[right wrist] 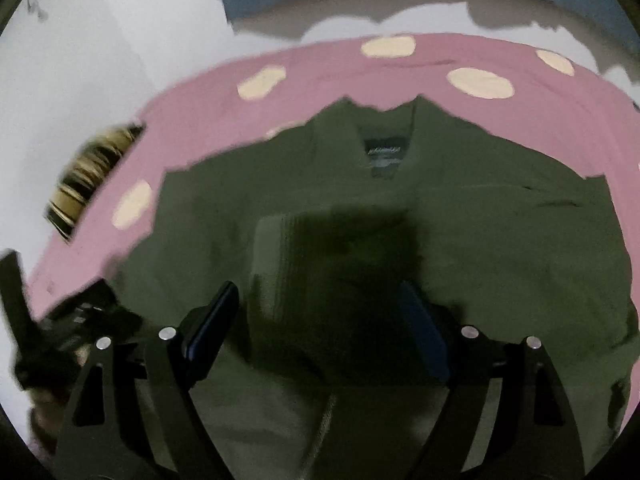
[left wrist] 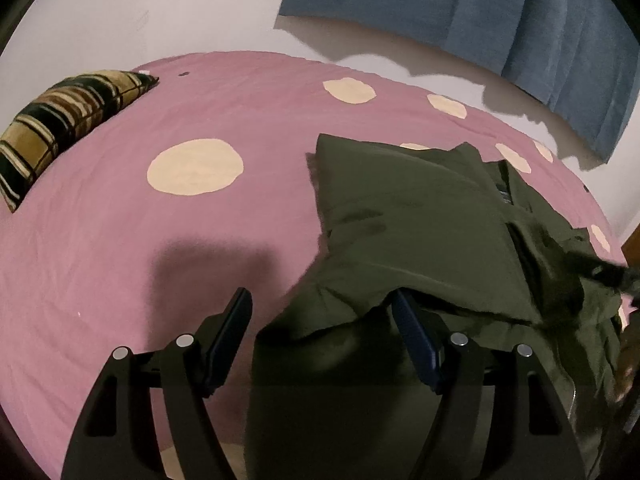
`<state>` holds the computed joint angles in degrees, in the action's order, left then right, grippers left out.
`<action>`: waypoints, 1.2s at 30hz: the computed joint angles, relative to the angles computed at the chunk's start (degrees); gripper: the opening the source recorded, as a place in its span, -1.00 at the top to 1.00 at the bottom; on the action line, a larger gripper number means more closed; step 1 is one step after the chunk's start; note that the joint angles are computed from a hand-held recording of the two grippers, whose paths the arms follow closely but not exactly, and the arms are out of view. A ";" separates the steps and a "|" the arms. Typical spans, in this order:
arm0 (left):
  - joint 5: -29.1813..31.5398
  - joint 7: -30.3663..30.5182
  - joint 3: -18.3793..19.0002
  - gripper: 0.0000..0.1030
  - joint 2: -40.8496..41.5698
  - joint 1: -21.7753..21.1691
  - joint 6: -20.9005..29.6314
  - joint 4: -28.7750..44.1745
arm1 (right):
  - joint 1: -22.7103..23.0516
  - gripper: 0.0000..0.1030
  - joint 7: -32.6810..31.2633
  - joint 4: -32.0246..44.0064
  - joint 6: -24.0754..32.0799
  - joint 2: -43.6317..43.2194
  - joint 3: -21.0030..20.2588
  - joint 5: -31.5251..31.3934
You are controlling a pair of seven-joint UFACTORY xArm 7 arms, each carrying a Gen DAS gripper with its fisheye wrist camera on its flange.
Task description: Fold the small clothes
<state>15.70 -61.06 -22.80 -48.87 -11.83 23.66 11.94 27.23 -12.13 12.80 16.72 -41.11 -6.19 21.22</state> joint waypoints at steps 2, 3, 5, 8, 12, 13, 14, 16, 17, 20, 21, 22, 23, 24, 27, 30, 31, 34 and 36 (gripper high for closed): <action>-0.33 -0.06 0.56 -0.39 0.19 -0.07 -0.63 -0.36 | -2.64 -0.62 2.87 0.78 -1.81 3.59 5.15 -2.74; -0.48 -0.05 0.73 -0.39 0.30 -0.14 -0.86 -0.48 | -4.70 -0.63 4.66 0.79 -2.81 4.69 8.28 -5.08; -0.75 0.01 1.02 -0.39 0.42 -0.20 -1.15 -0.73 | -5.62 -0.65 5.83 0.39 -3.96 5.30 9.35 -7.81; -1.23 0.46 1.70 -0.39 0.49 -0.43 -1.71 -1.03 | -5.09 -0.65 4.92 -0.42 -3.72 4.42 4.73 -8.20; -1.71 1.01 2.13 -0.39 0.35 -0.48 -2.25 -1.47 | -7.81 -0.66 2.97 -2.31 -3.47 0.76 -2.17 -7.62; -1.84 1.12 2.17 -0.39 0.35 -0.48 -2.26 -1.51 | -7.87 -0.66 1.58 -2.07 -2.49 0.36 -5.22 -6.50; -1.94 1.22 2.22 -0.39 0.35 -0.43 -2.37 -1.56 | -8.46 -0.66 -0.08 -2.04 -1.76 -0.37 -8.46 -5.14; -2.12 1.42 2.24 -0.39 0.59 -0.30 -2.53 -1.49 | -7.14 -0.66 -4.78 -1.22 0.11 -0.98 -14.53 -1.99; -2.16 1.42 2.10 -0.39 0.67 -0.21 -2.49 -1.42 | -6.32 -0.66 -6.69 -0.55 1.63 -1.15 -17.42 -0.31; -2.20 1.35 1.72 -0.39 0.89 -0.05 -2.21 -1.22 | -8.48 -0.66 -7.69 -1.19 2.55 -3.36 -16.01 1.95; -2.22 1.33 1.68 -0.39 1.06 -0.01 -2.18 -1.14 | -9.34 -0.66 -7.56 -1.82 1.70 -4.47 -12.56 1.39; -2.28 1.32 1.76 -0.39 1.33 0.02 -2.19 -1.09 | -9.55 -0.66 -7.75 -2.48 1.71 -5.81 -10.32 1.24; -2.30 1.32 1.81 -0.39 1.56 0.09 -2.25 -1.01 | -9.38 -0.66 -7.27 -3.01 2.02 -6.95 -7.80 1.01; -2.34 1.31 1.87 -0.39 1.62 0.08 -2.25 -1.03 | -8.39 -0.66 -6.82 -3.33 2.50 -7.70 -5.16 0.53; -2.38 1.23 1.87 -0.39 1.48 0.00 -2.31 -1.19 | -5.51 -0.66 -3.74 -4.24 1.59 -7.46 1.85 -1.07; -2.50 1.17 1.98 -0.39 1.41 -0.12 -2.46 -1.37 | -6.71 -0.66 3.12 -3.91 -2.12 -3.38 10.36 -4.97; -2.56 1.19 2.09 -0.39 1.34 -0.18 -2.58 -1.50 | -6.63 -0.67 4.95 -3.14 -3.07 -1.11 11.98 -5.87; -2.92 1.32 2.53 -0.39 1.45 -0.34 -3.10 -1.78 | -10.58 -0.75 9.78 -1.46 -5.44 4.17 18.15 -10.86; -3.34 1.46 2.96 -0.39 1.56 -0.58 -3.38 -1.95 | -12.02 -0.39 11.69 -1.48 -8.26 6.67 19.72 -14.08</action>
<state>12.35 -59.59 -19.84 -47.31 -12.41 20.28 9.99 15.20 -0.44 11.32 8.47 -34.44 13.53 7.15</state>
